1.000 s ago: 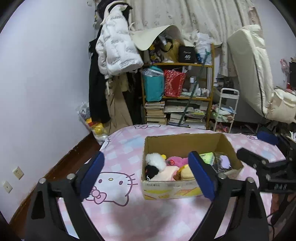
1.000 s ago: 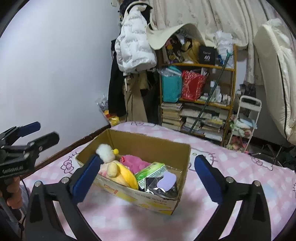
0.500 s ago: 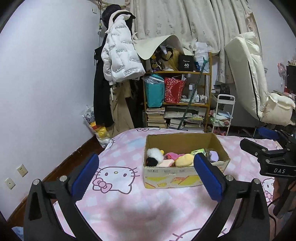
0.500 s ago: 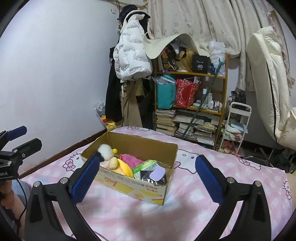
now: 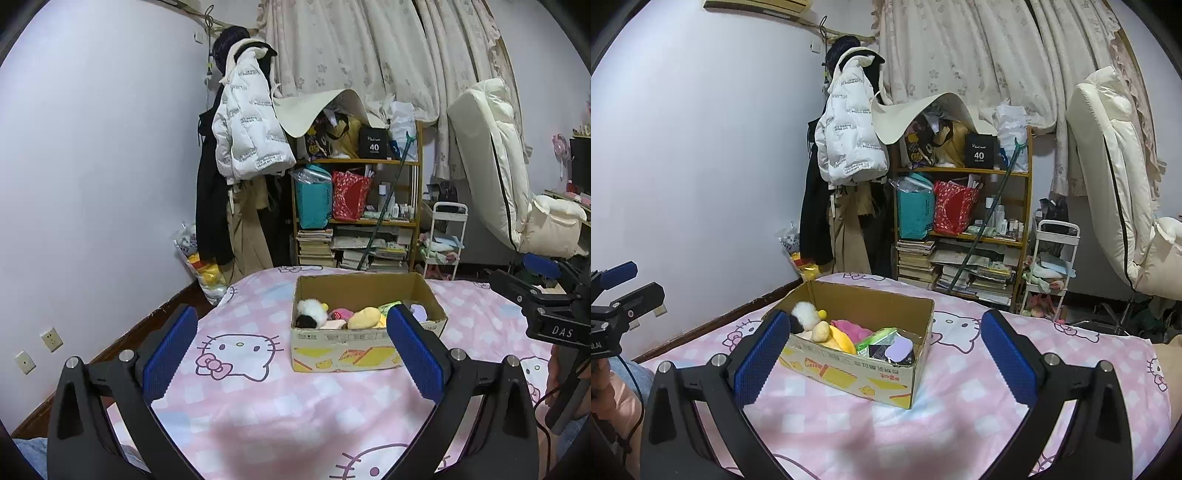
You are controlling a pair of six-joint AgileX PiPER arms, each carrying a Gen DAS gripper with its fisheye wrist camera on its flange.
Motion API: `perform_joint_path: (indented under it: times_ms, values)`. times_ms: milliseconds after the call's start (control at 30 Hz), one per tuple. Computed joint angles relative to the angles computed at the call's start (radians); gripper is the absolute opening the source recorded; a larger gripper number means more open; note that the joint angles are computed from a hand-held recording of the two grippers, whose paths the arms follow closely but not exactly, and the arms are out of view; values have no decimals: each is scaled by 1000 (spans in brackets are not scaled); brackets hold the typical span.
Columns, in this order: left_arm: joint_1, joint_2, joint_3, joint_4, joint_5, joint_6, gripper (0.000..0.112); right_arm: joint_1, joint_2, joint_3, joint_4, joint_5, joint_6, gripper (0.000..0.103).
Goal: Organize soft objects
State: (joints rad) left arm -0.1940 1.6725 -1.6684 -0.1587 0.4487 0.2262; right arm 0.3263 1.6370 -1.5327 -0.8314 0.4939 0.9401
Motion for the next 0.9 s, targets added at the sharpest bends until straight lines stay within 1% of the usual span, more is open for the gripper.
perform_joint_path:
  times_ms: [133, 400, 600, 700, 900]
  values:
    - [7, 5, 19, -23, -25, 13, 101, -2, -4, 6, 16, 3, -16, 103]
    - [-6, 38, 14, 21, -44, -16, 101, -1, 6, 2, 38, 18, -29, 103]
    - [-12, 63, -1, 26, -34, -20, 101, -10, 30, -12, 54, 19, -35, 103]
    - [-6, 74, -12, -4, -21, 11, 101, -16, 42, -23, 65, 24, -36, 103]
    - [-12, 83, -13, 24, -22, -12, 101, -27, 51, -16, 57, 17, -14, 103]
